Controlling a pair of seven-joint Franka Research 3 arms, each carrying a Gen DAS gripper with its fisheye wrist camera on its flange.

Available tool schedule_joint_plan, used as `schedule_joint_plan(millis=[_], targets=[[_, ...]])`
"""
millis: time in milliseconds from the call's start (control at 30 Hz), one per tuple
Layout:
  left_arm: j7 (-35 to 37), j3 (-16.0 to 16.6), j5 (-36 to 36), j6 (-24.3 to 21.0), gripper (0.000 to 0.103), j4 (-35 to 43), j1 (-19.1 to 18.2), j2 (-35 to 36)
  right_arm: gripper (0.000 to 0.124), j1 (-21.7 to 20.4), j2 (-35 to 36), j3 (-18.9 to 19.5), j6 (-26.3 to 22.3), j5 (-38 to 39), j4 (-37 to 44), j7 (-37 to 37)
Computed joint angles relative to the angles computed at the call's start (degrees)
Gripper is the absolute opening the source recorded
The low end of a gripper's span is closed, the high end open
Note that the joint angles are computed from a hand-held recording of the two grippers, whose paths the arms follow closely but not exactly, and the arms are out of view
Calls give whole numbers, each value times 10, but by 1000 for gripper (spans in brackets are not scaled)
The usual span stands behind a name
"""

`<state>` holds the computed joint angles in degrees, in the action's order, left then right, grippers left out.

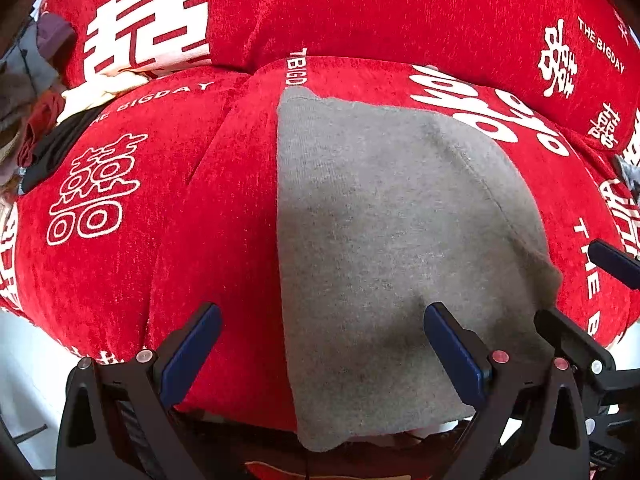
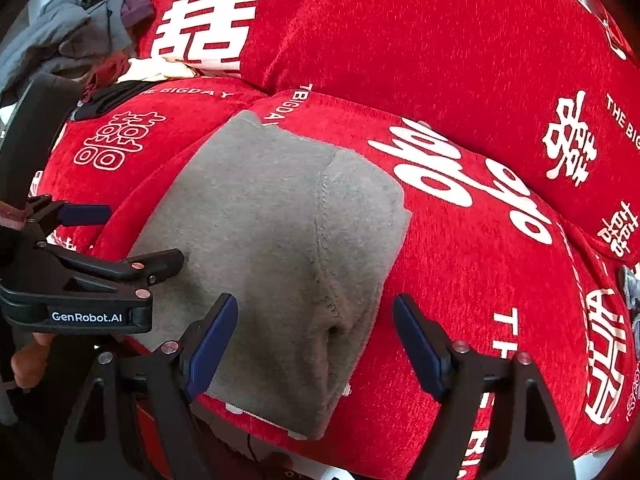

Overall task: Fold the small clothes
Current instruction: 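Smooth the folded grey bundle with both open grippers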

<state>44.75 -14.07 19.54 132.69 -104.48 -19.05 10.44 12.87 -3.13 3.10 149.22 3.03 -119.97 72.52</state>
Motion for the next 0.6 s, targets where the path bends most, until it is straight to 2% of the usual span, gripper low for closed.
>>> schedule_joint_plan(millis=[600], targets=[[5,4,-2,-19,101,30,-2,24,83,5,36,-3,-32,-22,46,14]])
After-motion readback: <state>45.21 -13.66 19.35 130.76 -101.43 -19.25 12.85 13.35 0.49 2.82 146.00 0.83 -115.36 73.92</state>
